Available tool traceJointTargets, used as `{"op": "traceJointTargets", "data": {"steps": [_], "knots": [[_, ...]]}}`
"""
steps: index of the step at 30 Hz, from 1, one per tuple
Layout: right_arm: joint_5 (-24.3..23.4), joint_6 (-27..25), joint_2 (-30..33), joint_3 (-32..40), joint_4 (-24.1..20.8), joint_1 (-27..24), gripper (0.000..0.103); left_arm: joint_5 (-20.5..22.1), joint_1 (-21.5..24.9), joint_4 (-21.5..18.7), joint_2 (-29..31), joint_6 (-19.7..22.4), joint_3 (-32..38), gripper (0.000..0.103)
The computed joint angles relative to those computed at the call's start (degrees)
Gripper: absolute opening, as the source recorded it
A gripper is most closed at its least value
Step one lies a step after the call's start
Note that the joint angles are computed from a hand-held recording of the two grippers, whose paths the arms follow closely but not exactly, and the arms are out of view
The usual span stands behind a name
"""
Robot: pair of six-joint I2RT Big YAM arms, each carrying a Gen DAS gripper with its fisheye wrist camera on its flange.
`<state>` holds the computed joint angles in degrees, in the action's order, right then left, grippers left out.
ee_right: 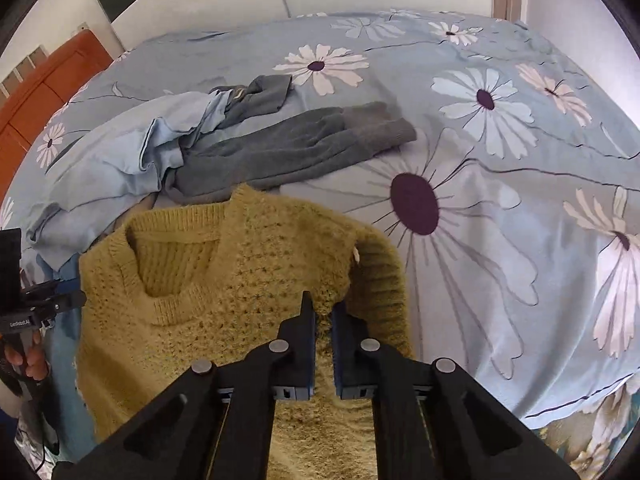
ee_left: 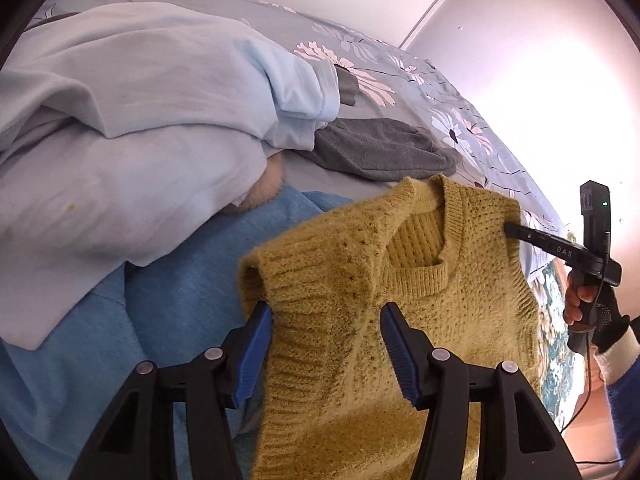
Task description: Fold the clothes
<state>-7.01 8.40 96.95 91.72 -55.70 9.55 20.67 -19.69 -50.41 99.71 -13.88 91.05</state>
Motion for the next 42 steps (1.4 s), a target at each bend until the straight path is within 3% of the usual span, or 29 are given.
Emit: {"op": "traceJointTargets", "data": {"steps": [5,7,11,15,17,19,20,25,30,33,35,39,42], "knots": [[8.5,0.7,1.7,4.7,-1.3,-1.6,0.006,-3.6,-0.4,0.8,0.3,0.2,1.2,0.060],[8.4,0.8,3.1,5.7,-2.9,-1.9,0.006,-5.3,-0.6,0.7,0.6,0.7,2.1,0.059],[8.3,-1.0,4.2,6.4,-4.5,-1.8,0.008,-8.6,-1.6,-2.6,3.1,6.0,6.6,0.060],[12.7,-12.0,3.2,7.6,-4.8,-0.3,0.030,-12.2,-2.7,-8.1,7.0,14.2,12.5,0.060],[13.1,-17.8,3.7,9.1,-5.0,0.4,0.042,-12.1,-2.7,-10.8,9.2,15.8,15.5,0.060],[11.2,-20.4,5.9,12.6,-7.7,0.4,0.054,-10.9,-2.5,-12.9,11.0,16.4,17.9,0.060],[10.4,-21.5,7.2,14.4,-9.2,0.5,0.054,-10.5,-2.4,-13.7,11.8,16.4,18.9,0.060],[7.7,-18.9,14.3,21.8,-15.1,-0.5,0.054,-7.8,-1.7,-17.5,14.9,15.5,22.9,0.060],[5.5,-13.6,16.7,21.9,-15.6,-1.6,0.054,-5.7,-1.4,-17.4,15.8,12.8,23.1,0.058],[3.0,-10.8,16.1,20.4,-13.7,-1.9,0.054,-4.0,-1.5,-16.5,15.5,12.0,22.6,0.051],[2.5,-9.8,15.6,19.7,-12.9,-1.8,0.050,-3.3,-1.5,-16.3,15.4,11.7,22.4,0.039],[1.3,-8.9,13.4,17.5,-11.2,-1.9,0.020,-2.3,-1.4,-15.4,14.7,10.4,20.9,0.019],[0.5,-8.5,11.4,15.8,-10.1,-1.9,0.014,-1.4,-1.3,-12.5,12.6,8.0,18.0,0.013]]}}
